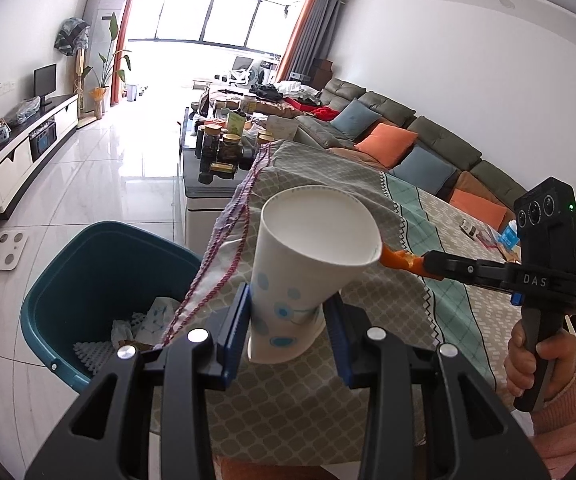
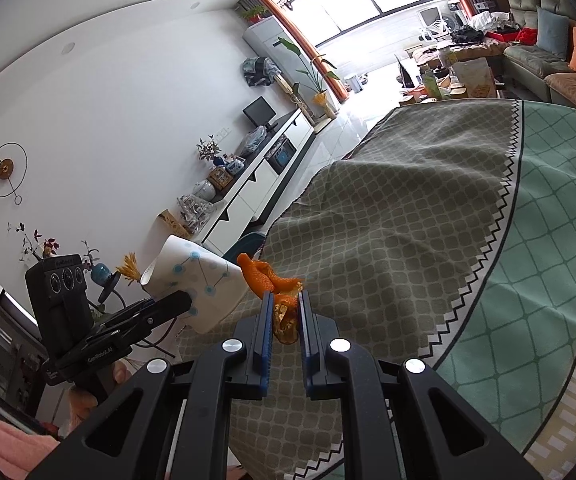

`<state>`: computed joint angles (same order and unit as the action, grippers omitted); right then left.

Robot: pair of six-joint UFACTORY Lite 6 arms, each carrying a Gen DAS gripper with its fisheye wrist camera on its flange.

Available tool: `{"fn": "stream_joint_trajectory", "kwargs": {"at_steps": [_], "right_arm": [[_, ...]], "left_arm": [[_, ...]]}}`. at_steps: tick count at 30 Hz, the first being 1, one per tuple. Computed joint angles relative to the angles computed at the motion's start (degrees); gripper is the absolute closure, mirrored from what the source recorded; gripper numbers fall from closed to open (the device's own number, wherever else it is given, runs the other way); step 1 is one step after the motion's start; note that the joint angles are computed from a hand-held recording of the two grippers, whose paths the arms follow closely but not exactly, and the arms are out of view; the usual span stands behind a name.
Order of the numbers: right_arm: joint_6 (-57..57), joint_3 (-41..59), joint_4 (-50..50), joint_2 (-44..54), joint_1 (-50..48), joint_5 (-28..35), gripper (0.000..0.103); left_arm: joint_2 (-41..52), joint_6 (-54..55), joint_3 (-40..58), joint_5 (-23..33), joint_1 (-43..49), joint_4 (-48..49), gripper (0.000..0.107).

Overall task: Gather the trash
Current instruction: 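Carry the orange piece in the right tool while the left tool carries the cup toward the teal bin, then hold the cup in the left tool while the right tool holds the orange piece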

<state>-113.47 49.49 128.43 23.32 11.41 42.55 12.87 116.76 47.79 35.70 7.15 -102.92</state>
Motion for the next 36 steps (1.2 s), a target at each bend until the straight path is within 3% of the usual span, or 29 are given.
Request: {"fn": "stream_joint_trajectory", "kwargs": {"at_steps": [36], "right_arm": [[3.7,8.2,-4.7,5.8,1.7,-0.4,0.091]], "left_arm": [[-2.5,1.9,-2.3,-1.8,1.3,-3.1,0.07]]}}
